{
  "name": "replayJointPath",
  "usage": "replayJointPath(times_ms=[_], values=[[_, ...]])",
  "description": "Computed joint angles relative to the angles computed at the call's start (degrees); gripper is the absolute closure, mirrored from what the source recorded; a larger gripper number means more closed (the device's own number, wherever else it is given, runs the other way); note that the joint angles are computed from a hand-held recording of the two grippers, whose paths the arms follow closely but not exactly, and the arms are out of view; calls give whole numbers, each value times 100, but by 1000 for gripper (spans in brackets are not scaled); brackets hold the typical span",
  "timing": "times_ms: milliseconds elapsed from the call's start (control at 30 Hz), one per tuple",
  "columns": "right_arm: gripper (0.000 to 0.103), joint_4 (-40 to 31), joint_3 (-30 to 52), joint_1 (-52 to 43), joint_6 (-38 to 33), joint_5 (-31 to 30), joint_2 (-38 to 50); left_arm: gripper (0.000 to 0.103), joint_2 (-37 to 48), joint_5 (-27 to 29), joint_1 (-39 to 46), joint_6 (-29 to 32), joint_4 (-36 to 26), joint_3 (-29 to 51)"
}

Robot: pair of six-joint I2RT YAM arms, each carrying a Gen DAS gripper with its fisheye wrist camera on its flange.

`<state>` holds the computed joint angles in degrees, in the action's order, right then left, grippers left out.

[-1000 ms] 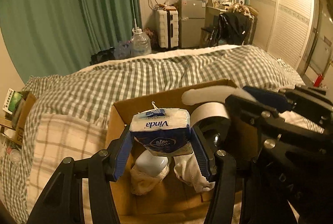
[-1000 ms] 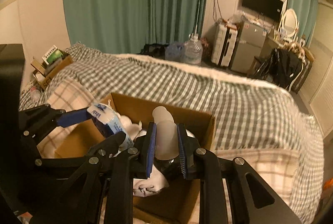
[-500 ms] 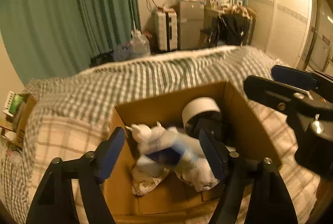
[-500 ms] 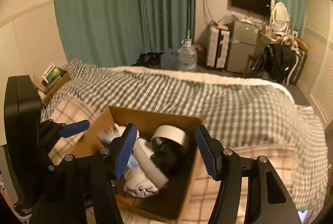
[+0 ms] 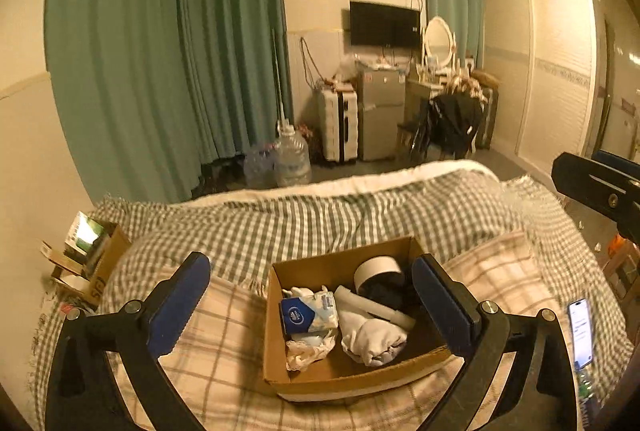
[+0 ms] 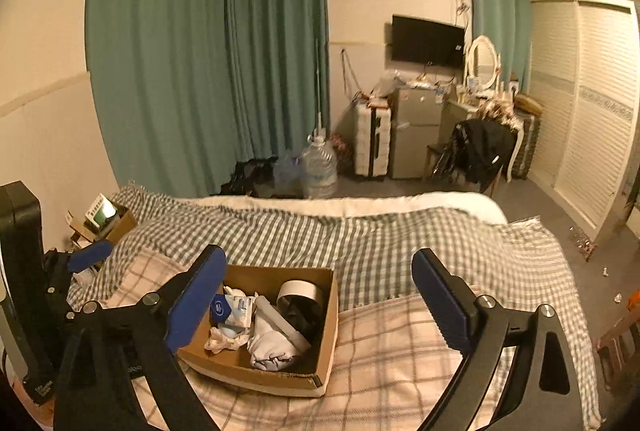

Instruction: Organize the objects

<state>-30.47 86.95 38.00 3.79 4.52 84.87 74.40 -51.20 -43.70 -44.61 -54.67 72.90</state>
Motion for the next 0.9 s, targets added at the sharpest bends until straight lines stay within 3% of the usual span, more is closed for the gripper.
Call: replayJointPath(times_ms=[167, 300, 433, 567, 667, 767, 900], values=[[1, -42, -325, 138, 187, 303, -670, 0, -58, -595, -601, -507, -888, 534], [0, -110, -521, 196, 236, 454, -998, 0, -221, -951, -1079, -1196, -1550, 703], [0, -25, -1022, 357, 248, 829, -1407, 0, -575, -1022, -1530, -1839, -1697, 365], [0, 575, -1998, 735, 118, 1395, -2047, 0, -351, -1542, -2209, -3264, -2648, 162], [0, 965, -2582, 829, 215, 1459, -2240, 0, 48, -1665, -2579, -4545, -3360, -83], [0, 1602, -3253, 867, 309, 1530, -2389, 0, 104, -1535, -2754, -4855, -3011, -615], [0, 1801, -3561, 787, 304, 1417, -2155, 0, 87, -1430, -2821, -5024, -2681, -1098]])
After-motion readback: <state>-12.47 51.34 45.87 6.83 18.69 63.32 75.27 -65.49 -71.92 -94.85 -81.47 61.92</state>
